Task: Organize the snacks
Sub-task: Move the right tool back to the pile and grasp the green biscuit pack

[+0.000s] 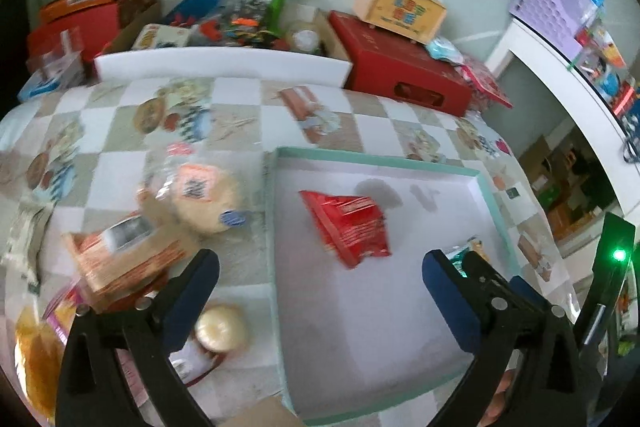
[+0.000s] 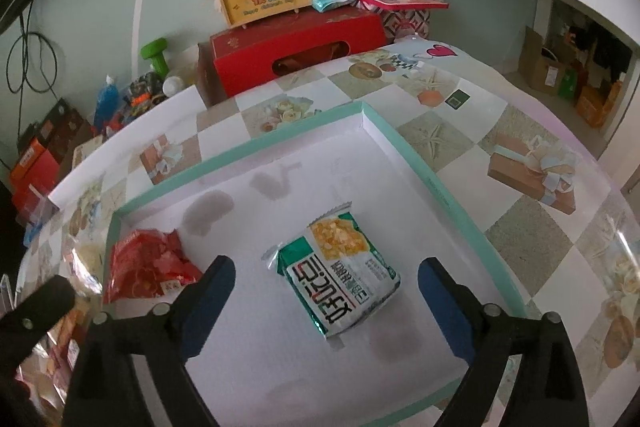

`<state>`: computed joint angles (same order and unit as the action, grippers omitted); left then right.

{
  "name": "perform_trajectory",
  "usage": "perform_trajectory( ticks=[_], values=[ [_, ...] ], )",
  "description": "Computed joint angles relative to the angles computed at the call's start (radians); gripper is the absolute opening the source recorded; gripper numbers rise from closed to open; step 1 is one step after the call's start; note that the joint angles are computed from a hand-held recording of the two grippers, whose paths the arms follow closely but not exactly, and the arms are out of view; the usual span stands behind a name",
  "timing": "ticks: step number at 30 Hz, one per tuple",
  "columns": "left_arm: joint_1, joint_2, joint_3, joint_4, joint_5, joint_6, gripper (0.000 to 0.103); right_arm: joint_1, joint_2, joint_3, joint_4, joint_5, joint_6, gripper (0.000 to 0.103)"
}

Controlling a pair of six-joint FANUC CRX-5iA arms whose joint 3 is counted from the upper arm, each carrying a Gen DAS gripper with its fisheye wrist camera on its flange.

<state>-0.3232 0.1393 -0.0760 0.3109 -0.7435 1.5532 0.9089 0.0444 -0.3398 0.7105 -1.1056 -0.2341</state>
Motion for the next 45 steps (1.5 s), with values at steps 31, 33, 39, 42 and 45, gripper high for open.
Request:
perform_trajectory(
  ticks=[31,33,39,42,45],
  values=[
    [0.241,-0.393,-0.288,-0.323,-0.093,0.302,0.102,0.238,0.02,-0.015,0.224,0.135,-0.072,0.103],
    [0.267,-0.409,-0.304,-0.312,-0.112,0.293,0.102,0.244,0.039,0.015,0.173,0.159,0.004,0.103],
    [0.334,-0.432,-0.363,-0.218,-0.162,0.191,0.102,0.258,0.106,0.125,-0.036,0.203,0.252,0.103],
    [0.347,-0.427,-0.38,-0.175,-0.194,0.15,0.102,0.261,0.135,0.179,-0.139,0.205,0.356,0.103],
    [0.349,-0.42,-0.381,-0.168,-0.215,0.153,0.102,0.267,0.161,0.223,-0.215,0.211,0.457,0.103]
  ],
)
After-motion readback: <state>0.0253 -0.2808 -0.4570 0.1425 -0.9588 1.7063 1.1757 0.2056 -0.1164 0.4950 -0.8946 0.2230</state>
